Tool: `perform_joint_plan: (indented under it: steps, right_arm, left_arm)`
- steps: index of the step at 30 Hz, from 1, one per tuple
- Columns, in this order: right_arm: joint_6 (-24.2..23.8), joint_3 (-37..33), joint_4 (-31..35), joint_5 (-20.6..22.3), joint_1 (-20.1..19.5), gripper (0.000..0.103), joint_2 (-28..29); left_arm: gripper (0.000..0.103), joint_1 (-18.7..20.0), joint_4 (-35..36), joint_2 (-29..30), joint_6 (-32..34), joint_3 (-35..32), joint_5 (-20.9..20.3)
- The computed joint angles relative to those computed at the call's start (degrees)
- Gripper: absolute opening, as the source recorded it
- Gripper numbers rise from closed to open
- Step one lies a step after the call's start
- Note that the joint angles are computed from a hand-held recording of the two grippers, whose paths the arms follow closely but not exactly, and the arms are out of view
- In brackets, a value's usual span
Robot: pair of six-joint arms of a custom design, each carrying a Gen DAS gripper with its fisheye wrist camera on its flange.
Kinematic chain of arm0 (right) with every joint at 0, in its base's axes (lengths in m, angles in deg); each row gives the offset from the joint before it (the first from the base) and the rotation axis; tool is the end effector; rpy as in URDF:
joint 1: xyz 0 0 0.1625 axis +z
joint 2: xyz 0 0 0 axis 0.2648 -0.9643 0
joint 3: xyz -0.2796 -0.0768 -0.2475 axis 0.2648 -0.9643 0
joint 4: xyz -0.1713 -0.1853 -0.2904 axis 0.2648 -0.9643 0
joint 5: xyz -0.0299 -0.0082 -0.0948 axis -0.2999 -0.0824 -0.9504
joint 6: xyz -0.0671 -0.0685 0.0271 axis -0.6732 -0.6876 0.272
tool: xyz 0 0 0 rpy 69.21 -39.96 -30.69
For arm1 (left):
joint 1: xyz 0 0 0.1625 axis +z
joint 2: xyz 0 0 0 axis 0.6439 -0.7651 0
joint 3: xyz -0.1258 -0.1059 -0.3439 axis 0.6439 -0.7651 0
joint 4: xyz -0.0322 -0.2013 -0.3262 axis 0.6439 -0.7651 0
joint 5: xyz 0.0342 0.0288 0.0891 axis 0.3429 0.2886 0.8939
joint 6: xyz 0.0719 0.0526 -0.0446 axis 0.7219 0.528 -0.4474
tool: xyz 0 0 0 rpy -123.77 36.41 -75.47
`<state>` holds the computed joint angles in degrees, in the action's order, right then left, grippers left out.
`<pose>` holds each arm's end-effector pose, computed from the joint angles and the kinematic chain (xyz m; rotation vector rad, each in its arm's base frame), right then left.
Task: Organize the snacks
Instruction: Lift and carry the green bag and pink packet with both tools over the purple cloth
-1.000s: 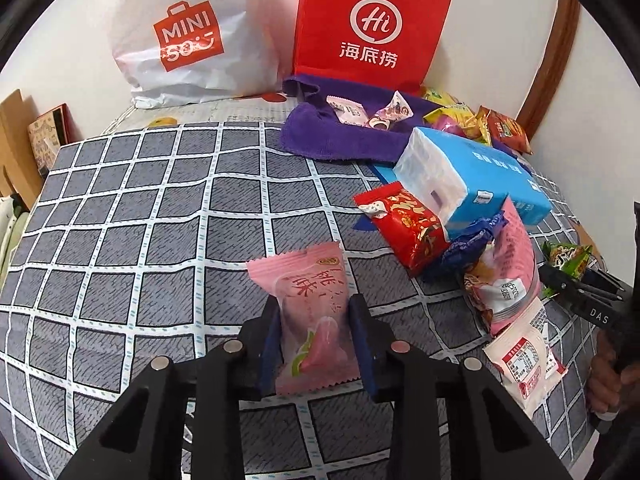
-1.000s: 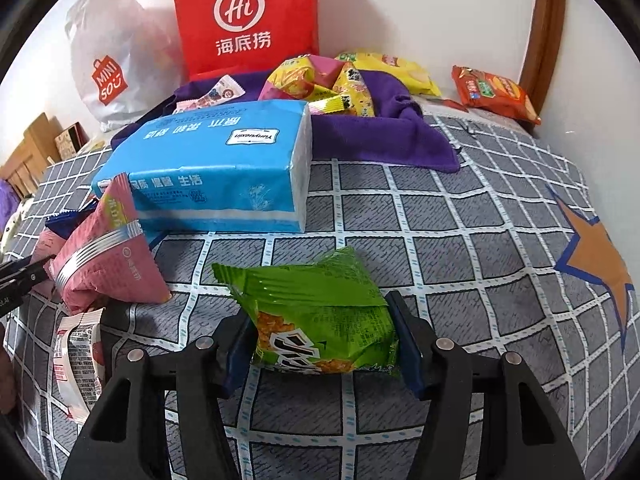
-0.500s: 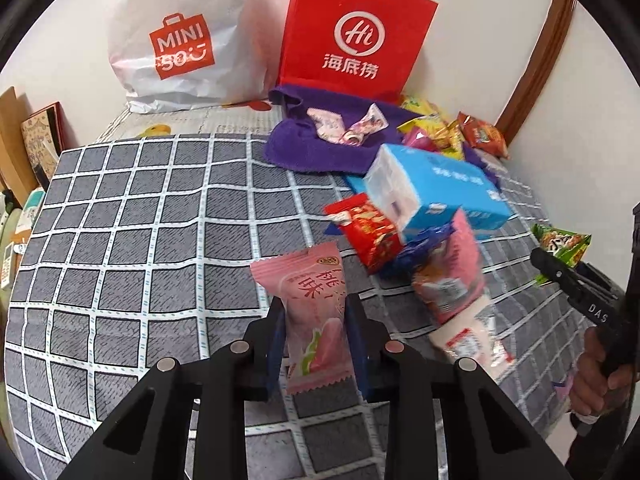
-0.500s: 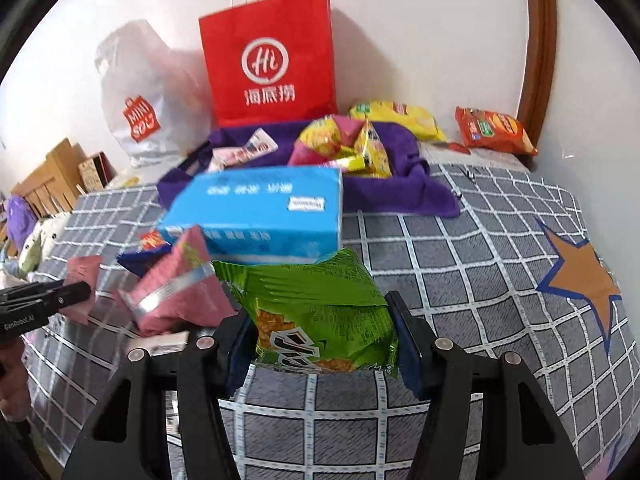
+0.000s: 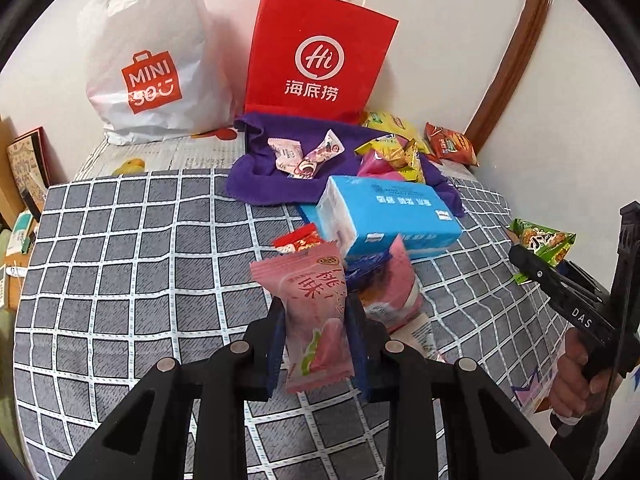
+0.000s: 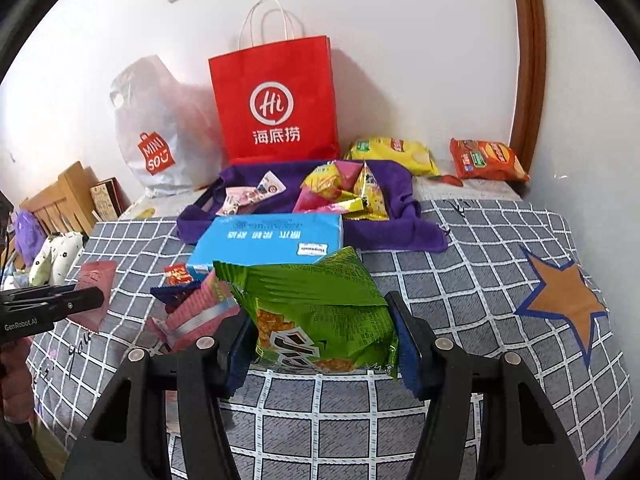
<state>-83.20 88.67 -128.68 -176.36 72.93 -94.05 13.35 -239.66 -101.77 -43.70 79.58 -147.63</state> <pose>0.0729 -0.5956 0.2464 0.2911 -2.1889 1.1176 -0.2661 -0.6633 0.0987 0.7299 2.5966 -0.6357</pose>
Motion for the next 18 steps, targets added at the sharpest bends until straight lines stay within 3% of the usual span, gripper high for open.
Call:
perform_joint_plan:
  steps: [18]
  right_arm:
    - [0.14, -2.01, 0.71, 0.78, 2.54, 0.060, 0.06]
  left_arm:
    - [0.027, -1.31, 4.70, 0.71, -1.89, -4.43, -6.44]
